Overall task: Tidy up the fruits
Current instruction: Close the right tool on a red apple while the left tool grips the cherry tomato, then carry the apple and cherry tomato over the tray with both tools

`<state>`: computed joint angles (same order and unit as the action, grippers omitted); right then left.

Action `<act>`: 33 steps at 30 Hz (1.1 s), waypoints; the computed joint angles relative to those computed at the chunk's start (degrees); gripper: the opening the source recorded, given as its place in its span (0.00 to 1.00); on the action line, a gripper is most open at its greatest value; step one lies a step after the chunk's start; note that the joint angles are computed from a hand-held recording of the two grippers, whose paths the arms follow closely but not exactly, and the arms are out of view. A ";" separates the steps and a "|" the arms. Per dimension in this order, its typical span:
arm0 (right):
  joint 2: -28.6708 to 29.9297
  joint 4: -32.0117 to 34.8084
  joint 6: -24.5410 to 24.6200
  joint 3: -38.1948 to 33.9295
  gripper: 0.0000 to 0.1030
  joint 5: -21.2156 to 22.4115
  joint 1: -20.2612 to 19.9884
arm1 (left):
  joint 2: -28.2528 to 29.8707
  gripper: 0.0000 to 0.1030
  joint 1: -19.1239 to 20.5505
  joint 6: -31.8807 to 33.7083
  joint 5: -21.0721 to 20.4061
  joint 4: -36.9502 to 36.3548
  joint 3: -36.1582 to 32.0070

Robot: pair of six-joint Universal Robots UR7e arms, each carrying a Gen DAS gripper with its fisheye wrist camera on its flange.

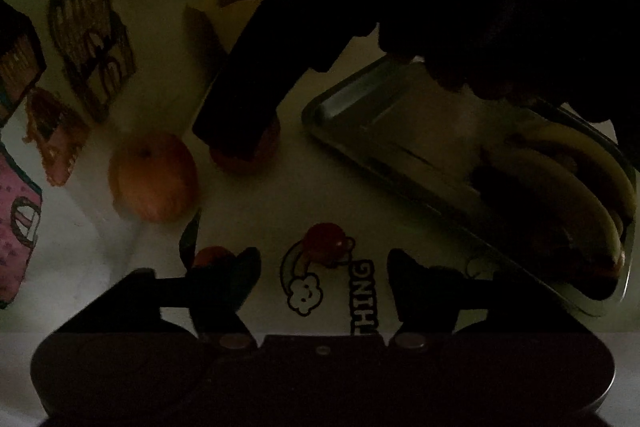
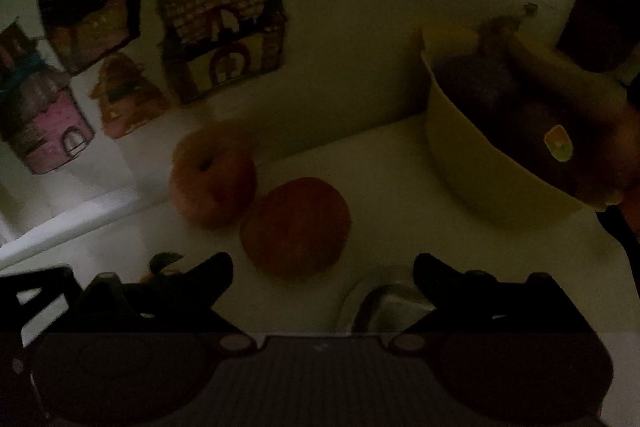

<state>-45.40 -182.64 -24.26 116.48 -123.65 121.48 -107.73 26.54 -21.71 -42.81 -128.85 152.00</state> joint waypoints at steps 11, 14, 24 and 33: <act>2.33 -0.03 0.60 -2.38 0.86 3.04 -1.48 | 3.29 0.47 2.92 1.16 -0.79 -5.28 -0.45; 2.67 1.27 1.00 -3.32 0.83 3.94 -1.81 | 2.72 0.44 2.64 0.00 -1.27 -4.71 -0.32; 3.54 4.04 4.92 -5.37 0.80 5.89 -3.91 | 2.45 0.31 3.38 0.34 -2.62 -6.00 -0.35; 4.55 2.10 5.63 -4.96 0.74 6.48 -4.41 | 2.58 0.25 2.26 -2.44 -2.16 -4.65 -0.34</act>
<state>-40.85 -180.53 -18.63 111.53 -117.17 117.07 -105.16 28.80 -24.15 -44.97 -133.50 151.65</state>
